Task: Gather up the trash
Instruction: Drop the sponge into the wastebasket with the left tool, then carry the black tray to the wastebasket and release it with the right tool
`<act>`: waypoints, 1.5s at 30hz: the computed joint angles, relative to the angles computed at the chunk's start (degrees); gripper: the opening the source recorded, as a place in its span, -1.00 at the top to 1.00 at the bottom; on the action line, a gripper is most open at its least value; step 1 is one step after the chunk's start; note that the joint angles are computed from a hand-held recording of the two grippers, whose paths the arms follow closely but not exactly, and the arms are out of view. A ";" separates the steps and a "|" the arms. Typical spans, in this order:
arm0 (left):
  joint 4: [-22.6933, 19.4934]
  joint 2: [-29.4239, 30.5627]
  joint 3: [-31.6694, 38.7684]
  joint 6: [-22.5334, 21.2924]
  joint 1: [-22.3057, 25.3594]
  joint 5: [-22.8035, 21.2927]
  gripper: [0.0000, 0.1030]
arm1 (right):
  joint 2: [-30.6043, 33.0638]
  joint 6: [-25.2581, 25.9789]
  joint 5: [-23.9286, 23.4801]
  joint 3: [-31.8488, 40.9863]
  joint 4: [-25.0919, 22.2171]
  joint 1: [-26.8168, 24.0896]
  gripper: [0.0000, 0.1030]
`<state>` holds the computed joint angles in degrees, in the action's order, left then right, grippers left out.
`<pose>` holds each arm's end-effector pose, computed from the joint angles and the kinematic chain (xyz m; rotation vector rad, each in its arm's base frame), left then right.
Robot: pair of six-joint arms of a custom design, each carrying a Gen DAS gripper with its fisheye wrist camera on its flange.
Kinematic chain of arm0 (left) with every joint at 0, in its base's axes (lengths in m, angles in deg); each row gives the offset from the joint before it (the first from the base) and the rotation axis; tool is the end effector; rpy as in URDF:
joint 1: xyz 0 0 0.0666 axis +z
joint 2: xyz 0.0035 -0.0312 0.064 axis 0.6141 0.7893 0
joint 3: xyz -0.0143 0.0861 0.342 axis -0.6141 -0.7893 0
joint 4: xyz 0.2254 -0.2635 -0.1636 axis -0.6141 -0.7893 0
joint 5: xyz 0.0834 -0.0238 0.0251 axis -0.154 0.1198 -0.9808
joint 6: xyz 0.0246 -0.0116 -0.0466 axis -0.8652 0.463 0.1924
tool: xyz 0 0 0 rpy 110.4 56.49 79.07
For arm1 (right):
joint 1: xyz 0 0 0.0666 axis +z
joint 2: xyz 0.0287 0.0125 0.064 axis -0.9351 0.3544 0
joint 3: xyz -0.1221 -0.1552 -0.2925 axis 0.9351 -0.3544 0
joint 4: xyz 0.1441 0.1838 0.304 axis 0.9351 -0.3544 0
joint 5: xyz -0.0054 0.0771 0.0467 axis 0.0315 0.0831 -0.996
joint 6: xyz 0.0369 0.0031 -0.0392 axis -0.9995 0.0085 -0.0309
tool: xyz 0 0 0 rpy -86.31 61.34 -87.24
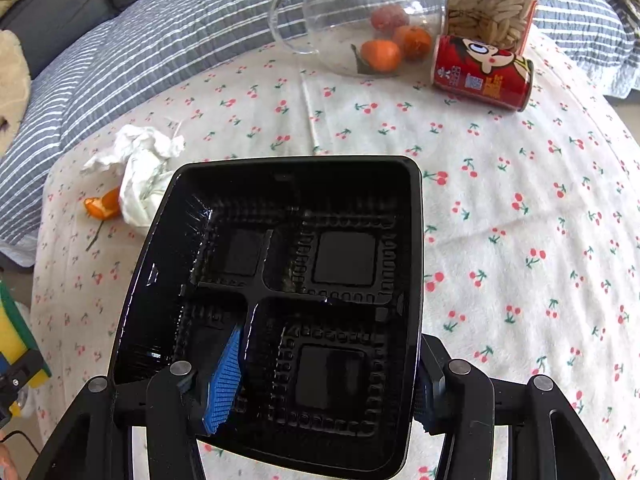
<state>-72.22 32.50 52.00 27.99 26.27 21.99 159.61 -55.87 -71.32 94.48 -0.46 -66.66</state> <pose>0.5606 -0.1234 0.3148 0.3845 2.6603 -0.3443 0.5194 0.0240 0.3005 0.4458 2.6007 0.1883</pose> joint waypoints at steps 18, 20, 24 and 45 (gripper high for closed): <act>-1.41 -5.88 -6.69 0.25 12.88 -0.37 -0.36 | 1.87 6.04 0.71 2.04 0.24 11.35 -0.16; -0.85 -5.65 -6.76 0.76 14.57 -1.08 -0.36 | 2.76 6.15 0.85 2.97 0.09 12.36 -0.16; 0.93 -4.53 -6.78 2.03 17.22 -0.87 -0.36 | 4.45 6.62 1.02 4.72 -0.32 14.11 -0.16; 0.38 -3.94 -7.49 4.55 21.57 -3.22 -0.92 | 11.07 6.57 2.55 12.53 -1.08 19.95 -0.17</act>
<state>-71.84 28.56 44.51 32.55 47.84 18.77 170.68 -49.31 -68.77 107.02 -1.55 -46.70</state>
